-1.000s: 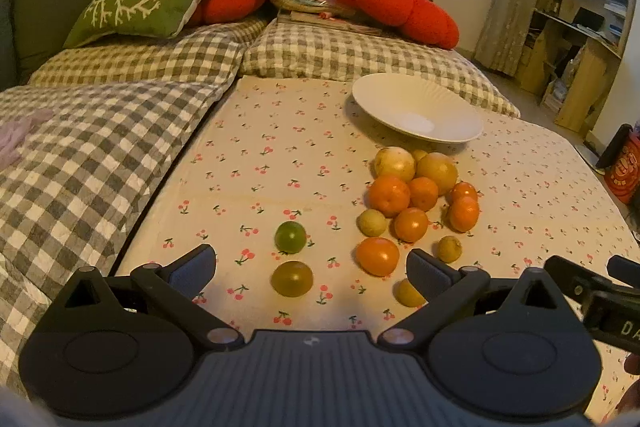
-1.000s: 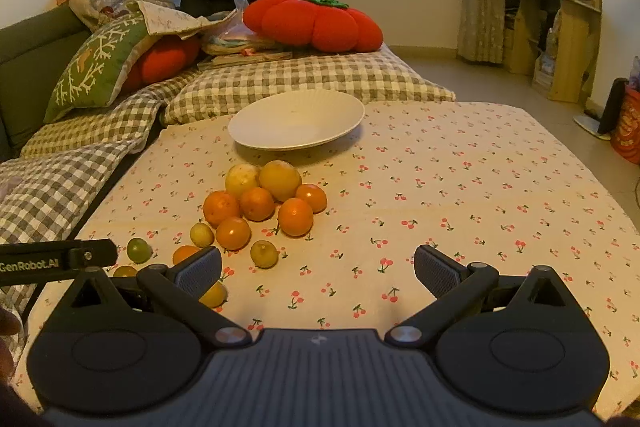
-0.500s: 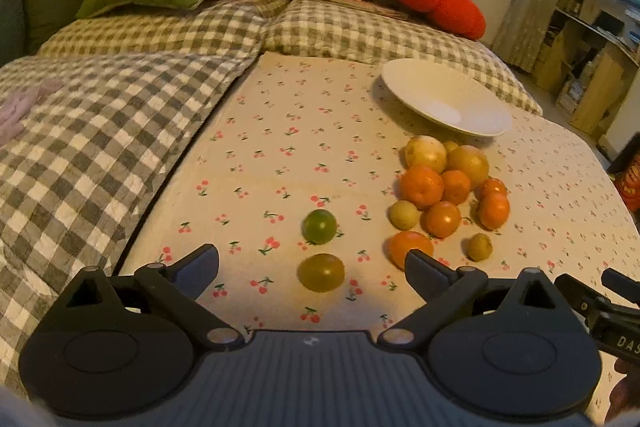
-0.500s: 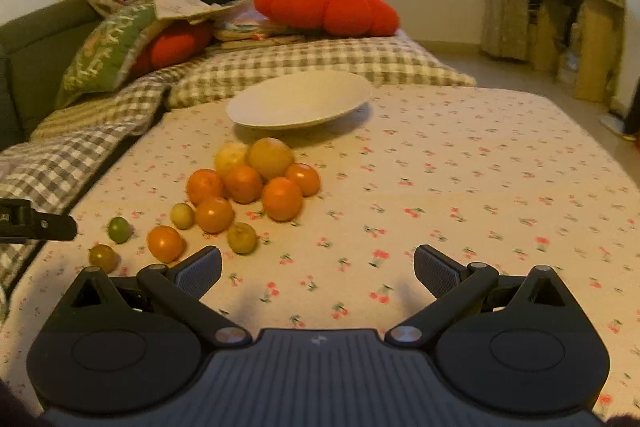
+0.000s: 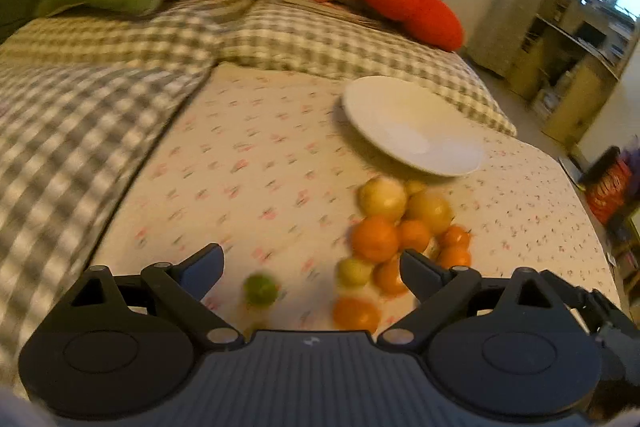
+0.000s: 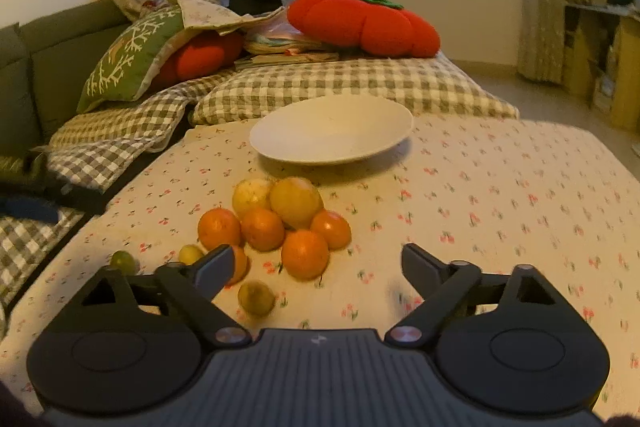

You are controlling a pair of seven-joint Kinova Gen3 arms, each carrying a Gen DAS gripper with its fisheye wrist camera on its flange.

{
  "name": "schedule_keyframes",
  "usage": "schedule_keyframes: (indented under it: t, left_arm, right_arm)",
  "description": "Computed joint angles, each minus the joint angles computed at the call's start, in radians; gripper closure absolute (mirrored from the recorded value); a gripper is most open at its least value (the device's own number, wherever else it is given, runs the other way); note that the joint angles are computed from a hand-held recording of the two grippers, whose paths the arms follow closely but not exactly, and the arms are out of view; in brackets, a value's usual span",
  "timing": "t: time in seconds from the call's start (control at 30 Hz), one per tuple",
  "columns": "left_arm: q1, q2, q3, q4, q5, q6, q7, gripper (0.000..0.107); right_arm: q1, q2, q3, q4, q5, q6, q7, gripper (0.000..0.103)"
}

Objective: Organize fruits
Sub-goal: 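Move both tools toward the pile of fruit beside the white plate, then grasp a brownish round fruit with the left tool while the right tool grasps a yellow fruit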

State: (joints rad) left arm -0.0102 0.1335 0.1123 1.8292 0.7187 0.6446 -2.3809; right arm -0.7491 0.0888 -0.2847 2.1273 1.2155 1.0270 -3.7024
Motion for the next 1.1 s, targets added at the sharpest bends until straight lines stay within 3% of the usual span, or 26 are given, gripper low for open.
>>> schedule_keyframes:
  t: [0.13, 0.3, 0.47, 0.67, 0.87, 1.1]
  left_arm:
    - [0.043, 0.096, 0.047, -0.086, -0.027, -0.035, 0.009, 0.017]
    - [0.046, 0.245, 0.090, -0.232, -0.062, 0.037, 0.071, 0.018]
    - [0.044, 0.335, 0.125, -0.317, -0.086, 0.072, 0.120, 0.019]
    - [0.041, 0.412, 0.143, -0.382, -0.120, 0.109, 0.159, 0.021]
    - [0.028, 0.424, 0.160, -0.392, -0.120, 0.111, 0.153, 0.022]
    - [0.042, 0.414, 0.163, -0.382, -0.136, 0.091, 0.157, 0.037]
  right_arm:
    - [0.036, 0.008, 0.025, 0.014, 0.087, -0.068, 0.004, 0.030]
    - [0.100, 0.017, 0.053, 0.037, 0.228, -0.194, 0.013, 0.037]
    - [0.164, 0.050, 0.079, 0.019, 0.299, -0.296, 0.075, 0.043]
    - [0.206, 0.078, 0.098, -0.022, 0.252, -0.370, 0.188, 0.050]
    - [0.216, 0.087, 0.115, -0.034, 0.234, -0.395, 0.217, 0.055]
    - [0.216, 0.086, 0.123, -0.033, 0.242, -0.400, 0.237, 0.063]
